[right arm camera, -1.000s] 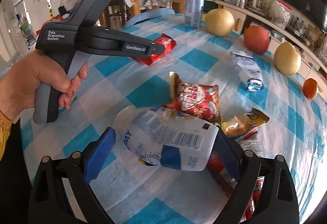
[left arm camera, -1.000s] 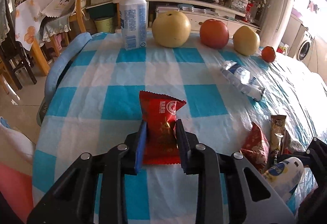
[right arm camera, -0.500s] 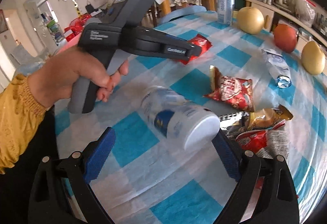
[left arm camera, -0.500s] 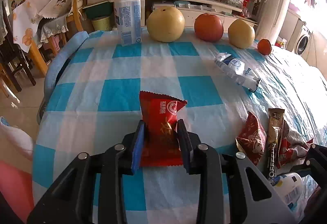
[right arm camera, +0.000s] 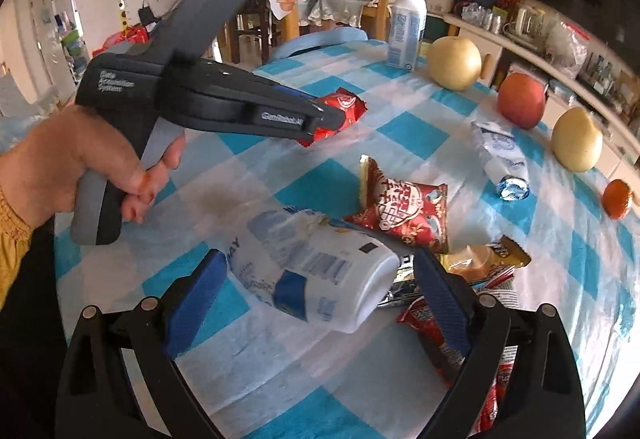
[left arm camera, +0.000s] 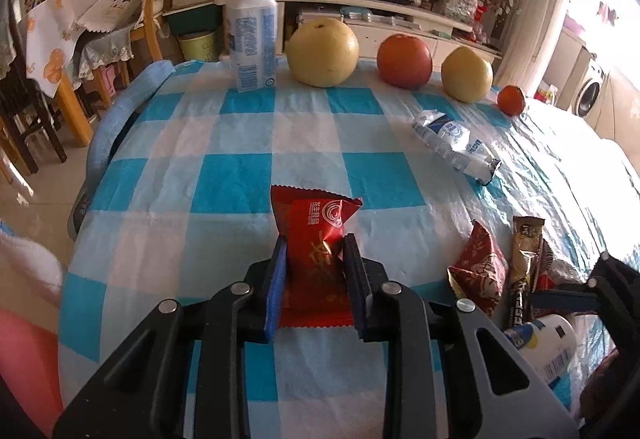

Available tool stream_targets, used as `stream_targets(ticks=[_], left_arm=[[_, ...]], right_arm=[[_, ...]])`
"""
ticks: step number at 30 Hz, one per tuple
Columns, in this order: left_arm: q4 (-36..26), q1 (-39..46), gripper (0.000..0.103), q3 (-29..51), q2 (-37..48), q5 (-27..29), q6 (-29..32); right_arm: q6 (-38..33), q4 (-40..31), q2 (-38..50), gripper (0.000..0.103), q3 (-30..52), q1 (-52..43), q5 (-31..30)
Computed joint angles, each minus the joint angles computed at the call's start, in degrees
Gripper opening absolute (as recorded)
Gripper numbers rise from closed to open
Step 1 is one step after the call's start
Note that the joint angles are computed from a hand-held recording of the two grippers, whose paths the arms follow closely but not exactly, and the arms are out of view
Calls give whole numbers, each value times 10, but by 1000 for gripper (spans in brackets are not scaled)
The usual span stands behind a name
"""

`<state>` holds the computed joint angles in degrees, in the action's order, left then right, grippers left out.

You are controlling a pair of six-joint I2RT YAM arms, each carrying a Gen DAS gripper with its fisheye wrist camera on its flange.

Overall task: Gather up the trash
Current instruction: 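Grasp the white plastic bottle with the right tool and lift it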

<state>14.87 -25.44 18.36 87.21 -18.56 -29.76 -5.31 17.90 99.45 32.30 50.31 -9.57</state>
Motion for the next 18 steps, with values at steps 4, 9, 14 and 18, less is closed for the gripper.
stream_targets(ticks=[4,9,14,18], left_arm=[[-17,-13,29,-35,-62,-10,-30],[-77,-39,29,-69,-168,-37,-65],[-169,-84,29,-106,-294,-73,-132],[-318,-157,29,-121,-437,-130,-220]], right_arm=[[-9,-18,-6,93,0,2,-42],[-40,-45,-35,93,-17,33,-83],[-51,-59,-63,93,-33,48,-124],[-24,-41,-70,93,-39,45,-99]])
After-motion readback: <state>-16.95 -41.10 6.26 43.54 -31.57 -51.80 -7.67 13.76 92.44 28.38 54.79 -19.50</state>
